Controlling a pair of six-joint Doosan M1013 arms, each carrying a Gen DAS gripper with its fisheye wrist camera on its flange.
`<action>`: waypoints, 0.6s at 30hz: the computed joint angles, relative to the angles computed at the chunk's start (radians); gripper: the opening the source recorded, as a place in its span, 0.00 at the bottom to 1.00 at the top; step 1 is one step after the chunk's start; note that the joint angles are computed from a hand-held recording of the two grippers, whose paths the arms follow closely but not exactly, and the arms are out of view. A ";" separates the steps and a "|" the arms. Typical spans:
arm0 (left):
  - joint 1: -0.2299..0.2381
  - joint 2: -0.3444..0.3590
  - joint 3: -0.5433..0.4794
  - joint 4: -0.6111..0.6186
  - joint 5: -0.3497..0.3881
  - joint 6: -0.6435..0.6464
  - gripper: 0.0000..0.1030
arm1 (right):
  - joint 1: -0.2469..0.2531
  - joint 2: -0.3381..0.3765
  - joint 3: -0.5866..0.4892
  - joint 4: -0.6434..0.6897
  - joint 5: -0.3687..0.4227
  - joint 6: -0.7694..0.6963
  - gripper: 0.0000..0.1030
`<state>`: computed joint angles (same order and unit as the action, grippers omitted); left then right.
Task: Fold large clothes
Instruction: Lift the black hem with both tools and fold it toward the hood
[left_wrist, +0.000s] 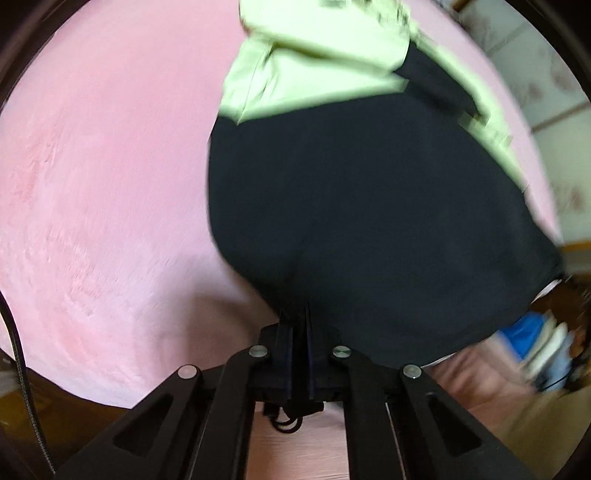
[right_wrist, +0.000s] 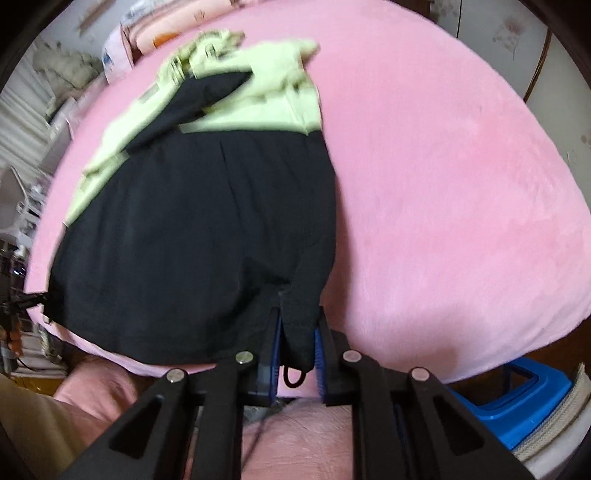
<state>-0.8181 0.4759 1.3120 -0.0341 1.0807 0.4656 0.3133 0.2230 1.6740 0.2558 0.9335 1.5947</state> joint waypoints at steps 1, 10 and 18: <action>0.003 -0.009 -0.002 0.012 -0.033 -0.024 0.03 | -0.004 -0.003 -0.010 0.025 -0.010 -0.010 0.14; 0.068 -0.080 -0.001 0.285 -0.241 -0.391 0.02 | -0.010 0.048 -0.172 0.200 -0.167 -0.126 0.13; 0.168 0.011 -0.120 0.434 -0.190 -0.500 0.03 | -0.031 0.242 -0.424 0.169 -0.261 -0.037 0.13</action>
<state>-0.6498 0.4873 1.1922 0.3997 0.8910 -0.0343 0.2826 0.4650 1.2503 0.4251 0.6724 1.5573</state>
